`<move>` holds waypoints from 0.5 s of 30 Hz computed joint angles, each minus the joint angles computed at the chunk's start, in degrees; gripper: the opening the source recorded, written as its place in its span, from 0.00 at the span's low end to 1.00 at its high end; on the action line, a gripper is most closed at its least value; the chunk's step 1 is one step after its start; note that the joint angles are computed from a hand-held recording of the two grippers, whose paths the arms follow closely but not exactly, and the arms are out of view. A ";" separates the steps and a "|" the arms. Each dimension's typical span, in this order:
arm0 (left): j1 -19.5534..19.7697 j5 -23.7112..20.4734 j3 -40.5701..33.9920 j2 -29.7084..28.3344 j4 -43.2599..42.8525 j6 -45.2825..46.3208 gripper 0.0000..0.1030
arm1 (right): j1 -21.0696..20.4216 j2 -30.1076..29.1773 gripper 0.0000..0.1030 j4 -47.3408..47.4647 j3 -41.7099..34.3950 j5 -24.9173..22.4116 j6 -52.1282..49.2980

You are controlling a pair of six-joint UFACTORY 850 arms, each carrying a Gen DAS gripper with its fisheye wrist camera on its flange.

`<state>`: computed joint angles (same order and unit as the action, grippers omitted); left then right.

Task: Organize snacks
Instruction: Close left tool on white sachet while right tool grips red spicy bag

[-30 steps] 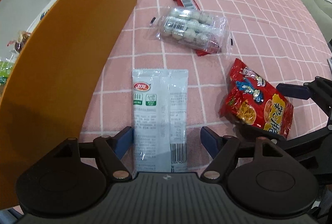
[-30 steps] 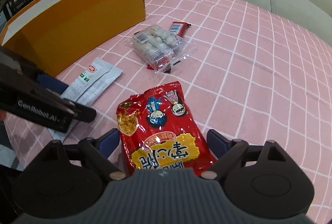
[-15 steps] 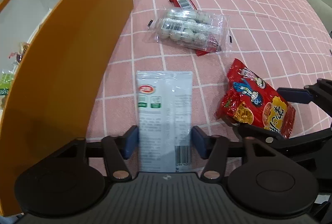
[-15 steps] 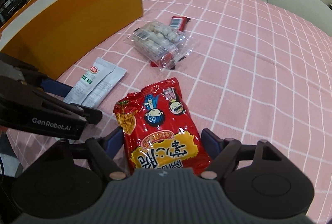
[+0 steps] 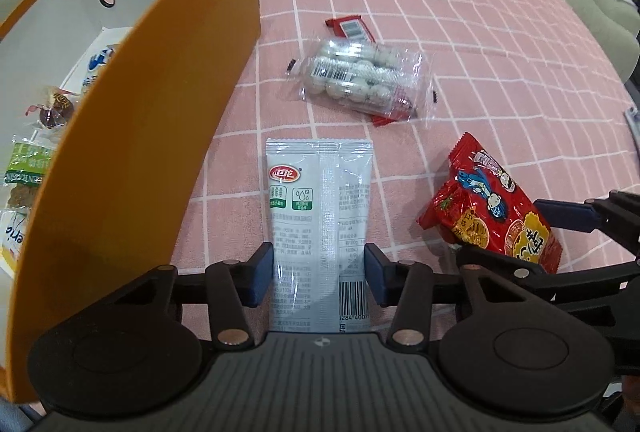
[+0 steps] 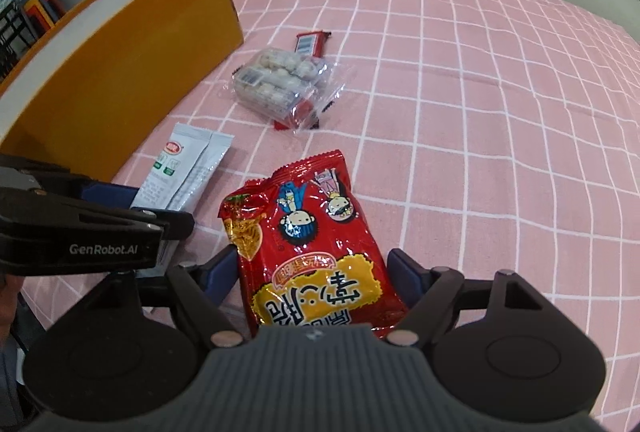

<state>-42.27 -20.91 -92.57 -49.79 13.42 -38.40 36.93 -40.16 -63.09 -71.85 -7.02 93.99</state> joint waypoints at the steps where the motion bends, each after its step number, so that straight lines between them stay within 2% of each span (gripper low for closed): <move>1: 0.02 0.78 0.76 0.65 0.18 -0.60 0.53 | 0.12 0.41 0.74 -3.15 0.42 -0.21 3.74; 4: 0.12 2.84 2.93 2.65 0.32 -1.74 0.52 | 0.48 1.95 0.74 -8.67 1.81 -0.85 11.23; 8: 0.02 4.48 4.56 4.59 4.58 -6.22 0.52 | 1.14 4.02 0.74 -18.90 3.54 -0.85 23.12; 12: 0.22 7.41 7.13 7.24 7.23 -9.40 0.52 | 1.95 5.65 0.74 -20.22 4.26 -2.18 25.90; 15: 0.53 9.46 8.54 8.97 6.24 -7.97 0.52 | 2.26 6.92 0.74 -24.94 4.69 -1.97 30.94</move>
